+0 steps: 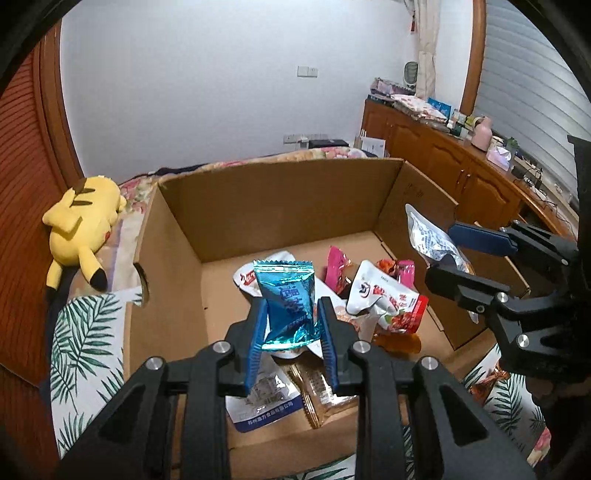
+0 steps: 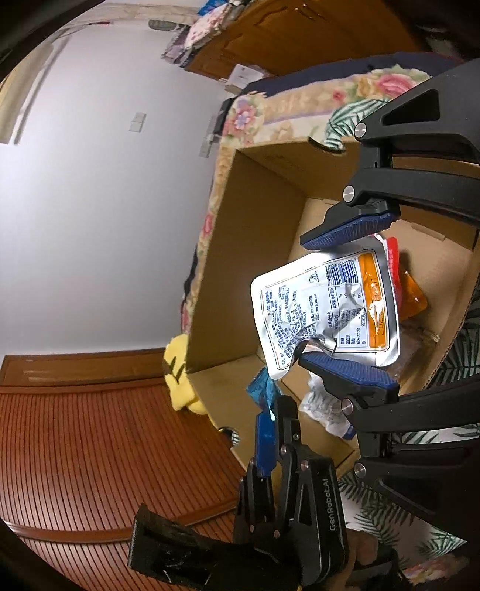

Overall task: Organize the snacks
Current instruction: 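Carry both packs over the box and open both grippers to drop them, then move both grippers back from the box toward the remaining snacks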

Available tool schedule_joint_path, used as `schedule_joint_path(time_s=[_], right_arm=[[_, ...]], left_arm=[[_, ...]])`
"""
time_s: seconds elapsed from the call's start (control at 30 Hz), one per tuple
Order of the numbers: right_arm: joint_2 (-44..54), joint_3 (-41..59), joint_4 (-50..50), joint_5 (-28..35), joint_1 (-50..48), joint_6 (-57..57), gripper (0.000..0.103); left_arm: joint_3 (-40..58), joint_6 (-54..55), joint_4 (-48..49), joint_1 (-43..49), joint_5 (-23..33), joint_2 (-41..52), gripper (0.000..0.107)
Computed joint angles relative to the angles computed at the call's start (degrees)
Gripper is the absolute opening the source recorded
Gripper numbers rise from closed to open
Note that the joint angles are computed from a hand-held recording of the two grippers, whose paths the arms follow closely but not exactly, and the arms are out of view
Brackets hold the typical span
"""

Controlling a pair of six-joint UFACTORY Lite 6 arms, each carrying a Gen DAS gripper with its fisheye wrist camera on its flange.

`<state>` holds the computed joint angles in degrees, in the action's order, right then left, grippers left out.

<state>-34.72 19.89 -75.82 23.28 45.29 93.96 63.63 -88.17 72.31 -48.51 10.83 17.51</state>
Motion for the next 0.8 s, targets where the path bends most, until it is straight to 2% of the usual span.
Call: schedule_joint_path(time_s=[0.13, 0.3, 0.47, 0.57, 0.7, 0.8], right_arm=[[2.2, 0.3, -1.9, -1.3, -0.6, 2.7, 0.059], [4.8, 1.0, -4.5, -4.0, -3.0, 5.3, 0.061], [3.7, 0.7, -2.0, -3.0, -2.2, 3.5, 0.061], [1.5, 0.4, 2.1, -4.8, -3.7, -0.4, 0.061], [-2.4, 0.0, 7.7, -1.7, -1.5, -4.1, 0.061], [-8.8, -1.3, 12.4, 4.7, 3.8, -6.5, 0.061]], left_arm=[[-0.3, -0.5, 0.1, -0.3, 0.5, 0.1, 0.027], [-1.5, -3.9, 2.4, -0.8, 1.4, -1.1, 0.036], [-3.4, -4.6, 2.3, -1.6, 2.0, -3.4, 0.041], [-4.6, -4.7, 2.1, -2.3, 2.7, -5.1, 0.043], [-7.1, -4.3, 1.5, -3.6, 3.9, -8.5, 0.047], [-8.7, -3.4, 0.7, -4.6, 4.6, -10.9, 0.050]])
